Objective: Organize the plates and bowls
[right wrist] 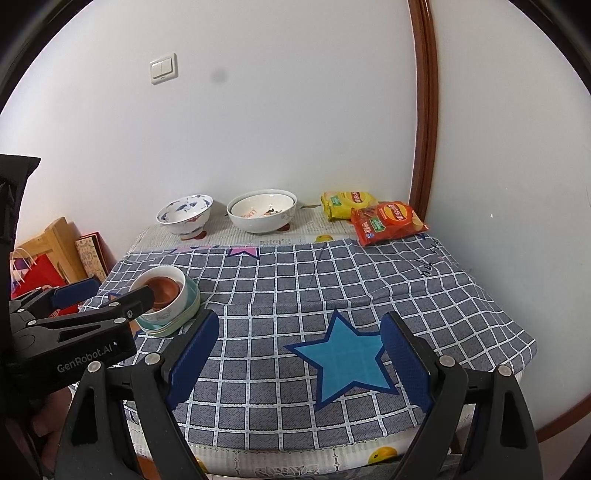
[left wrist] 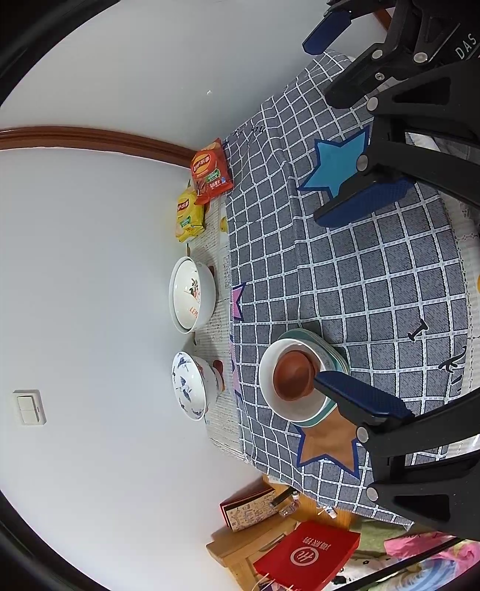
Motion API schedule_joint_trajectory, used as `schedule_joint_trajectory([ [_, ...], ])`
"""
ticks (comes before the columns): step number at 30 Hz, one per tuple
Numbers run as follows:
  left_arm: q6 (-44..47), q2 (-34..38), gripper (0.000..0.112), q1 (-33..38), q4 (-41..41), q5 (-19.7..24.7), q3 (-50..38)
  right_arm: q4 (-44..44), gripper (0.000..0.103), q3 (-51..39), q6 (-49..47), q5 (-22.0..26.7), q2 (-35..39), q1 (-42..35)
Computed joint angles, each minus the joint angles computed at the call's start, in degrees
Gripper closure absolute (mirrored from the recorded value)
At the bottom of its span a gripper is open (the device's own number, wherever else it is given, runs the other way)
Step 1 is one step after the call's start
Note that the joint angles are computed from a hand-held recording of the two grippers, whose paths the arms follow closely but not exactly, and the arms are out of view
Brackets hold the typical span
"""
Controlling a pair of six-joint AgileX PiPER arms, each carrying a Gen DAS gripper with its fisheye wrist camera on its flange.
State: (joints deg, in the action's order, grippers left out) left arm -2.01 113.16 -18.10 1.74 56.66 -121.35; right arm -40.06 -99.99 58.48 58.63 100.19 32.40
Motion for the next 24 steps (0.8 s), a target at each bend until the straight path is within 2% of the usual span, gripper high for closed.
schedule_joint_trajectory([
  [24,0.1,0.3,0.033,0.2,-0.2,0.6,-1.2,-0.3,0.015,-0.9,0.1,0.4,0.3,0.5],
])
